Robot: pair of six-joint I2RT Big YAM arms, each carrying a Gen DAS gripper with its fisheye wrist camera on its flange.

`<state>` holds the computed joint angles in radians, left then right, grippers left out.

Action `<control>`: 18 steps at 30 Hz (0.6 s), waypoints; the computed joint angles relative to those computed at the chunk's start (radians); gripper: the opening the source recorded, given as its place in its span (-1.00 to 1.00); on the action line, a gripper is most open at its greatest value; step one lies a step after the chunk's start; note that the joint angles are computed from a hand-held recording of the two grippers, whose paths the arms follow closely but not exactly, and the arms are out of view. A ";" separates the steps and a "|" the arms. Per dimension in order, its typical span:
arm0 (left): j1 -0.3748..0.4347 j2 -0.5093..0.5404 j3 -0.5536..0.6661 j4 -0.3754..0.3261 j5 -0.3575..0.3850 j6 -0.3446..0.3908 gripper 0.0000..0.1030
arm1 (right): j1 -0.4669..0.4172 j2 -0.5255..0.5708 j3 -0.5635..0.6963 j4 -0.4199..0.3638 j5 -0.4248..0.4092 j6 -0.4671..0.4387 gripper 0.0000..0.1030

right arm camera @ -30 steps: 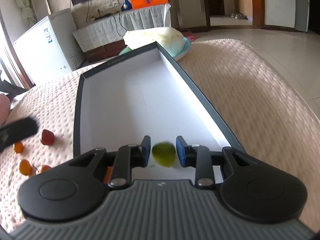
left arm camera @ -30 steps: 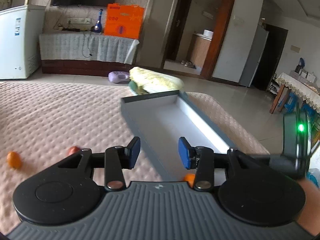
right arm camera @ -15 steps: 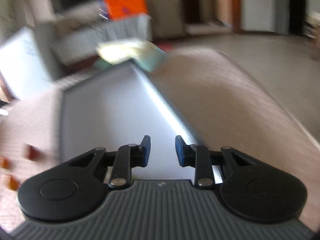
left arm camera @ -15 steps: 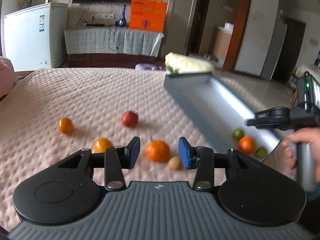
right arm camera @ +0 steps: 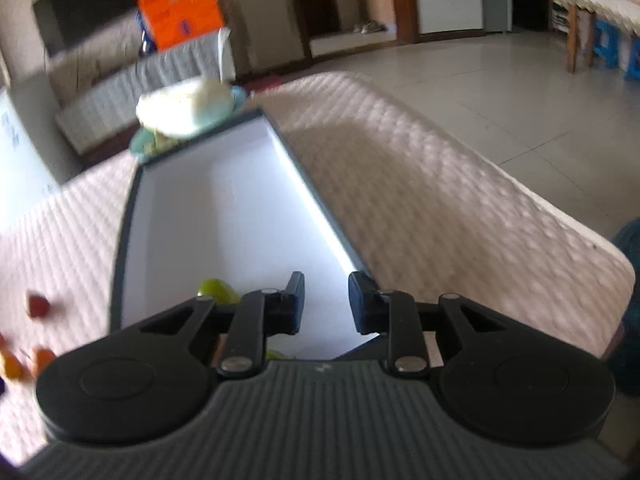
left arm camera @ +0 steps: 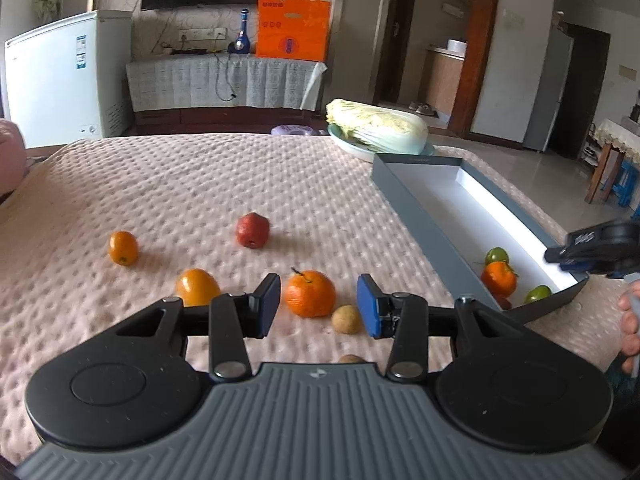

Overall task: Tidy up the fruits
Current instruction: 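Open the left gripper to drop the tangerine into the box while the right releases the lime, then withdraw both grippers from the box back toward the remaining fruits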

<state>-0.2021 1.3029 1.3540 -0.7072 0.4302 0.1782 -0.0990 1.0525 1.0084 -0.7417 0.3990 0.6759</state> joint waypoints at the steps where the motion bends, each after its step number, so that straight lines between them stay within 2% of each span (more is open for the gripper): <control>1: 0.008 0.000 0.001 -0.001 0.000 -0.004 -0.06 | 0.003 -0.018 -0.014 0.032 0.001 0.007 -0.45; 3: 0.025 -0.001 0.001 -0.004 -0.006 -0.004 -0.06 | 0.032 -0.051 -0.039 0.098 0.019 -0.017 -0.45; 6: 0.053 -0.006 -0.001 -0.004 -0.010 0.008 -0.06 | 0.090 -0.091 -0.071 0.196 -0.002 -0.077 -0.45; 10: 0.093 -0.011 -0.006 -0.006 -0.014 0.028 -0.06 | 0.174 -0.088 -0.073 0.270 -0.048 -0.192 -0.45; 15: 0.137 -0.008 -0.008 -0.017 -0.014 0.042 -0.06 | 0.283 -0.056 -0.062 0.270 -0.155 -0.240 -0.45; 18: 0.150 -0.006 -0.010 -0.020 -0.008 0.050 -0.06 | 0.362 -0.005 -0.033 0.225 -0.180 -0.335 -0.45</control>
